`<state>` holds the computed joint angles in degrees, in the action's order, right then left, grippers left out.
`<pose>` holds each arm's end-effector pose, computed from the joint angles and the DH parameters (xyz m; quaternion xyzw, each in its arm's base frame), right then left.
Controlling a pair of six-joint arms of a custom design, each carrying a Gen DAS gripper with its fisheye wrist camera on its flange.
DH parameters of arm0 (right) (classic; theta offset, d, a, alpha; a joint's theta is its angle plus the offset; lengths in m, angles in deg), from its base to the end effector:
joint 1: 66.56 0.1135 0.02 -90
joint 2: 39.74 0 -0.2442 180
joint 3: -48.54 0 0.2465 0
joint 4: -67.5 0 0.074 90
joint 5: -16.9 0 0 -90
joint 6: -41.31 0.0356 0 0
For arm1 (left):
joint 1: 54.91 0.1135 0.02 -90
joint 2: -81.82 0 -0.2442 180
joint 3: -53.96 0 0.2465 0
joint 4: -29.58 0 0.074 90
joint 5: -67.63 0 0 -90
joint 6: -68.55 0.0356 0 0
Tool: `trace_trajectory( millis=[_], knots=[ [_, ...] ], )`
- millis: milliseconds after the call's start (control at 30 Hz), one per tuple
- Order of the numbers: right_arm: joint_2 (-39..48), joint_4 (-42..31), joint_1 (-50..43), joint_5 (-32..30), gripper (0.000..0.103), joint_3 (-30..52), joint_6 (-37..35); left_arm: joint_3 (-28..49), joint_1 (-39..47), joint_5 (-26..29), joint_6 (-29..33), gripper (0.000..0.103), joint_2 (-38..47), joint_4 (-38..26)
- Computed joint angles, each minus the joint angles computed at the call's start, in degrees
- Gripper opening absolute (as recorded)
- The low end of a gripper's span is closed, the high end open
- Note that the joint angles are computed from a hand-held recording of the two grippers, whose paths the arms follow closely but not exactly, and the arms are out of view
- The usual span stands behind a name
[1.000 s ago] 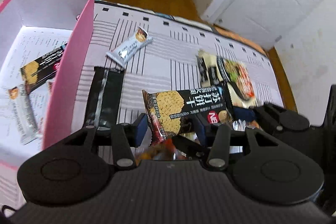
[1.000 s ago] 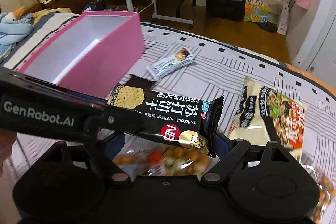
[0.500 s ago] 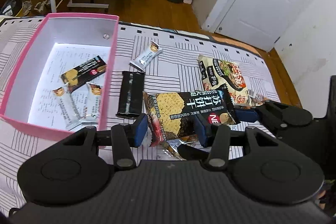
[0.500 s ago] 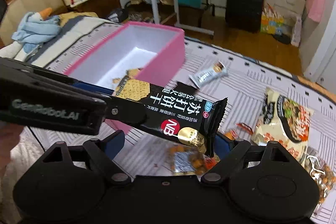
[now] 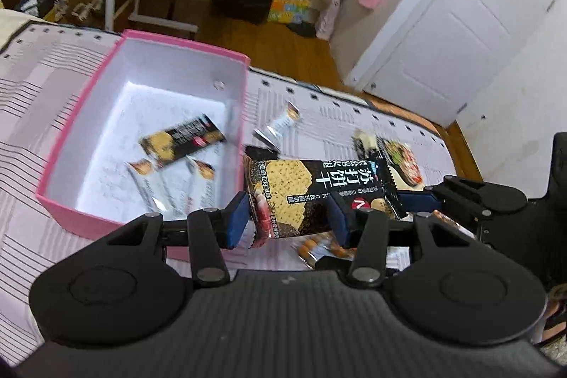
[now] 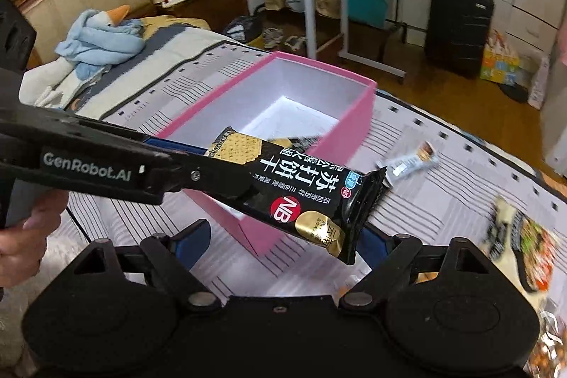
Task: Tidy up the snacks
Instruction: 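Carry the black cracker pack into the pink box and open the left tool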
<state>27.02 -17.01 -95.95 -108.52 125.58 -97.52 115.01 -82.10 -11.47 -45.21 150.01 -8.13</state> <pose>0.1793 -0.0773 0.2827 -0.2004 0.9230 0.1514 0.2915 0.2203 -0.1207 0.2327 0.0640 0.9177 -0.2435 0.3073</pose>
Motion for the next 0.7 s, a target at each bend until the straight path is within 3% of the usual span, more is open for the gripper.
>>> trace_trajectory(
  millis=[67,200,267,467,567,700],
  knots=[
    [1.25,3.07,3.95,0.41,0.083,-0.10,4.16,-0.03,2.81,0.69,1.13,0.046,0.40,0.11],
    [2.86,11.94,11.16,2.30,0.063,-2.50,12.20,0.12,7.53,0.68,2.74,0.048,4.30,2.29],
    [4.70,16.00,14.08,2.32,0.060,-3.80,15.55,0.29,9.27,-0.01,3.23,0.048,7.52,4.02],
    [7.16,27.67,22.83,6.08,0.059,-9.44,22.50,0.77,13.66,-1.54,2.69,0.050,14.87,7.38],
    [7.74,31.99,25.80,8.34,0.060,-11.32,23.93,1.35,13.80,-4.01,2.44,0.056,17.63,8.07],
    [7.38,33.82,27.60,10.00,0.061,-11.95,24.35,1.26,13.45,-5.34,3.27,0.060,19.27,8.56]
  ],
)
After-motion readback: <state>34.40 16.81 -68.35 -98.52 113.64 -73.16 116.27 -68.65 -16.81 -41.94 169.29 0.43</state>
